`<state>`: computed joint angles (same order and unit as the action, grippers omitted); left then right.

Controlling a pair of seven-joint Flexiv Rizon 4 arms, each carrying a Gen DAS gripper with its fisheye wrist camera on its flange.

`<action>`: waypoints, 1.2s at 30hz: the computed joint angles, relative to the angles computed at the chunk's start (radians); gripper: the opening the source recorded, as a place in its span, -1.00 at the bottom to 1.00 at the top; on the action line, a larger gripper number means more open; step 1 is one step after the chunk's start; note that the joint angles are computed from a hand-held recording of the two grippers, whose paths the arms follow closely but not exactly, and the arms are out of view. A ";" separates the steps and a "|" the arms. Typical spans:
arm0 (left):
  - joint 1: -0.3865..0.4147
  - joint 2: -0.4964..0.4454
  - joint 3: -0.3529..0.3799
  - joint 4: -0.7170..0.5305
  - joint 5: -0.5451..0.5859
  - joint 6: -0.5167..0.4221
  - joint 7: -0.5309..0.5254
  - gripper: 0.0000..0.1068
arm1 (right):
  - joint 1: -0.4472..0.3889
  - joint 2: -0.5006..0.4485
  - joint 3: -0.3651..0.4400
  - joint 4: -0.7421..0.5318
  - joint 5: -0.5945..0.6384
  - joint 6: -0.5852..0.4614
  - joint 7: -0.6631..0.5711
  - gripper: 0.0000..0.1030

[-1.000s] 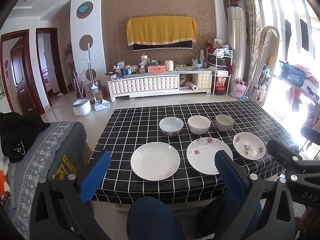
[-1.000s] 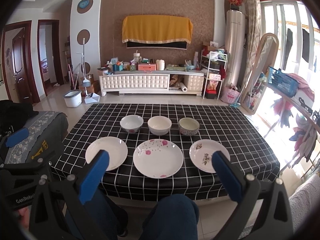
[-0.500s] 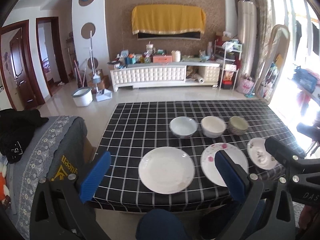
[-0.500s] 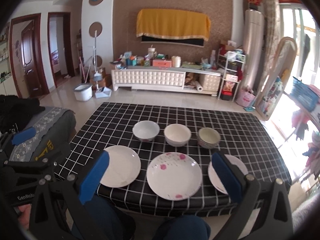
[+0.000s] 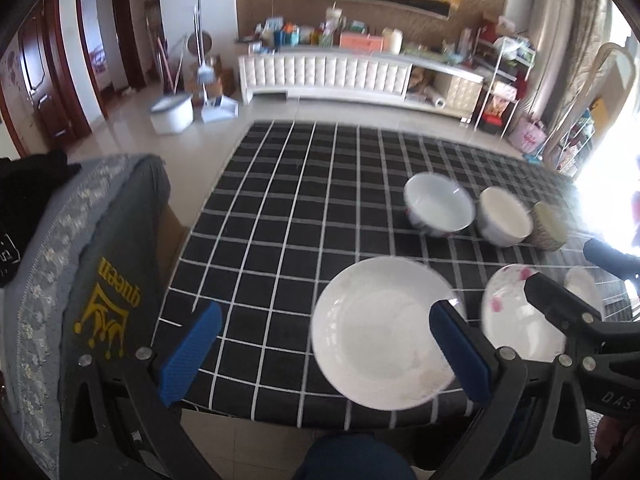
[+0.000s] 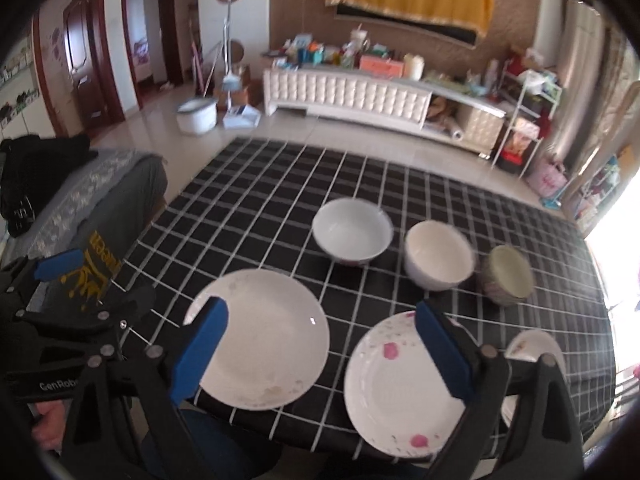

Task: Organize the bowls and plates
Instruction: 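Reach the left tool to the plain white plate and grip its rim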

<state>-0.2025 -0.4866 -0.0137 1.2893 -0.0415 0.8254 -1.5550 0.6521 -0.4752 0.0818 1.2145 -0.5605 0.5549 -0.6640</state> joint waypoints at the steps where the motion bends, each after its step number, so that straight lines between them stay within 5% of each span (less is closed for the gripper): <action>1: 0.000 -0.018 0.003 -0.015 0.006 -0.013 -0.001 0.93 | -0.007 -0.018 0.005 -0.017 0.017 -0.004 -0.020 0.81; 12: 0.015 -0.201 0.008 -0.177 -0.006 -0.236 0.020 0.58 | -0.059 -0.174 0.028 -0.133 0.230 -0.063 -0.157 0.42; 19: 0.001 -0.229 0.020 -0.199 0.024 -0.257 0.026 0.45 | -0.083 -0.198 0.040 -0.131 0.312 -0.089 -0.183 0.14; 27: 0.016 -0.250 -0.009 -0.206 -0.029 -0.287 0.031 -0.07 | -0.105 -0.182 0.056 -0.090 0.367 -0.052 -0.192 -0.27; 31: 0.027 -0.238 -0.037 -0.168 -0.073 -0.260 0.077 -0.48 | -0.110 -0.170 0.057 -0.074 0.384 -0.039 -0.169 -0.30; 36: 0.010 -0.237 -0.023 -0.172 -0.069 -0.262 0.067 -0.53 | -0.116 -0.157 0.059 -0.054 0.391 -0.034 -0.152 -0.36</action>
